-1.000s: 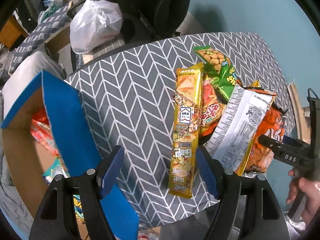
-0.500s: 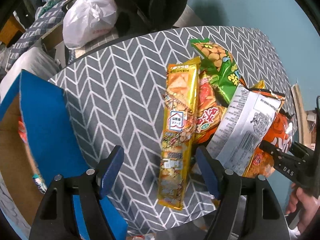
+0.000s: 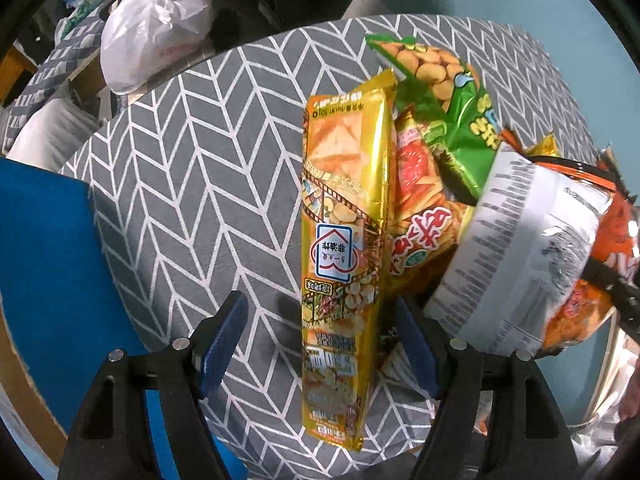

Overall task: Organize snacks
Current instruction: 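Grasp the yellow stick pack with the left tool while the right tool grasps the orange octopus bag, then lift and carry both bags over the cardboard box with both tools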

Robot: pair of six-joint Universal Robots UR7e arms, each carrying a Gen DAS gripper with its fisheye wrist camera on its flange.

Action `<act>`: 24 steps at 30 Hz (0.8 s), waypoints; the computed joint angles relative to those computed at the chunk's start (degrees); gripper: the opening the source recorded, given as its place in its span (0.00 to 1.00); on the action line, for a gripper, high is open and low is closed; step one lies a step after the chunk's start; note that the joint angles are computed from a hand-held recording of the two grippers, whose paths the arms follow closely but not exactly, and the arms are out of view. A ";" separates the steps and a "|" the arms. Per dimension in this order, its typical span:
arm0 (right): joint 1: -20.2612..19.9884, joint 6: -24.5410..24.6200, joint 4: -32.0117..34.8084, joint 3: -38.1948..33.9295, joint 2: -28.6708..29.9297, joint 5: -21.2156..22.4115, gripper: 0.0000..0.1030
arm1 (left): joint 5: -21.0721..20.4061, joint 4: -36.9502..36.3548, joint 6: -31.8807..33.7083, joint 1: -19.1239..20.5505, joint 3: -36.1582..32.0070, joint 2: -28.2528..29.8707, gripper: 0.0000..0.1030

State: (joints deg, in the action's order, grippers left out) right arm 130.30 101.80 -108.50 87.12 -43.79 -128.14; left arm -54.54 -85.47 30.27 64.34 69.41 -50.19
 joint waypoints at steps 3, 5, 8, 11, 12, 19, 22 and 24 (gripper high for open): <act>0.26 -0.82 1.07 0.23 -0.86 -0.16 0.39 | -2.09 -0.66 0.48 0.50 -0.56 0.07 0.60; 0.29 -1.90 2.13 0.35 -1.89 -0.34 0.39 | -3.32 0.83 0.87 0.72 -1.34 0.23 0.39; 0.53 -3.40 3.56 -0.51 -2.27 -0.51 0.39 | -0.92 -3.46 3.81 0.09 2.31 -1.41 0.32; 0.46 -5.37 5.05 -2.40 -1.88 -0.68 0.39 | -0.94 -4.57 4.52 -0.19 3.23 -2.03 0.31; 0.32 -5.91 5.17 -2.76 -1.76 -0.80 0.39 | -0.99 -4.18 4.31 -0.19 2.99 -2.09 0.31; 0.23 -9.91 9.30 -7.64 -0.69 -1.29 0.39 | -0.60 -4.63 5.29 -0.47 0.79 -3.05 0.31; 0.54 -11.47 11.13 -9.09 -0.63 -1.25 0.39 | -0.86 -4.72 5.80 -0.84 0.16 -4.04 0.31; 0.55 -12.26 13.00 -10.83 -0.18 -1.25 0.39 | -0.74 -5.23 6.44 -1.27 0.08 -4.79 0.31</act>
State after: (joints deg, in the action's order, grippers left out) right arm 130.85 89.54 -95.50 76.29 -43.97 -129.39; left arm -55.28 -90.70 36.71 63.07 69.48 -54.98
